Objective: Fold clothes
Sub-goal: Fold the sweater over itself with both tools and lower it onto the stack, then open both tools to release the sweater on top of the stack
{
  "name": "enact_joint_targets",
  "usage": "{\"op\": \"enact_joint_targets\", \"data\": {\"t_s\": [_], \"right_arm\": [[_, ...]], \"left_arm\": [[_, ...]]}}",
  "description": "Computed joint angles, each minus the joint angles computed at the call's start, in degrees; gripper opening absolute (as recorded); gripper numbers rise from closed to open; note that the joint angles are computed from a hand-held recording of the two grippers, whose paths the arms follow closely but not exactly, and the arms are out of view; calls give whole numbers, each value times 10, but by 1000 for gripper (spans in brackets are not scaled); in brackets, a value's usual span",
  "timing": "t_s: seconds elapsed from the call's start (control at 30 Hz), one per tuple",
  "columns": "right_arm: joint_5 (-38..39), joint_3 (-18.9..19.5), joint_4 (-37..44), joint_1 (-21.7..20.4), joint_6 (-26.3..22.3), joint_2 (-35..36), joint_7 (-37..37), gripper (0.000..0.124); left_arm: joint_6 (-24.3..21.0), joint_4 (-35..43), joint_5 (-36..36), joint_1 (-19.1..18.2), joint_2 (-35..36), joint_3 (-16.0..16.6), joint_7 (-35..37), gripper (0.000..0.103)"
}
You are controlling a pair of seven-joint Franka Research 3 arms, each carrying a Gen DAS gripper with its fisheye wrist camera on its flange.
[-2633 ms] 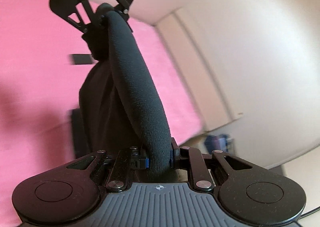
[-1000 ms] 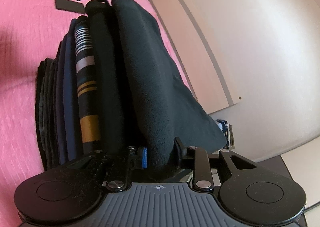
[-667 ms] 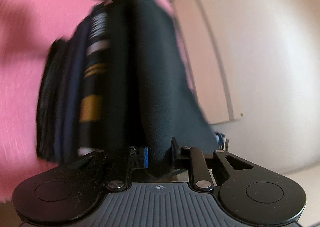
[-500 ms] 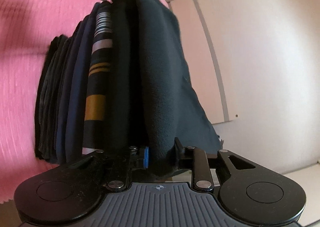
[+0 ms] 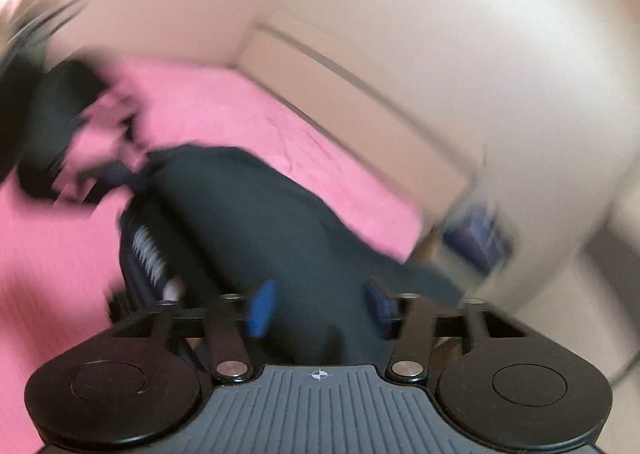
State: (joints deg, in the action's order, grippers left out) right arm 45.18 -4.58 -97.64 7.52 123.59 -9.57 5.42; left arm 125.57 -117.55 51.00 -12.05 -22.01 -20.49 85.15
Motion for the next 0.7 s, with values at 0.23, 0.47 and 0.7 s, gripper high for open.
{"op": "enact_joint_targets", "data": {"t_s": [0.23,0.47,0.7], "right_arm": [[-46,8,-1,-18,-25,19,69,30],[-20,-2,-60,-15,0,-20,60,30],[5,-15,-99,-10,6,-34,10,30]], "left_arm": [[37,20,-98,6,-35,24,-115,19],[59,93,-168,24,43,46,-146,17],[33,34,-199,11,13,45,-169,10]]}}
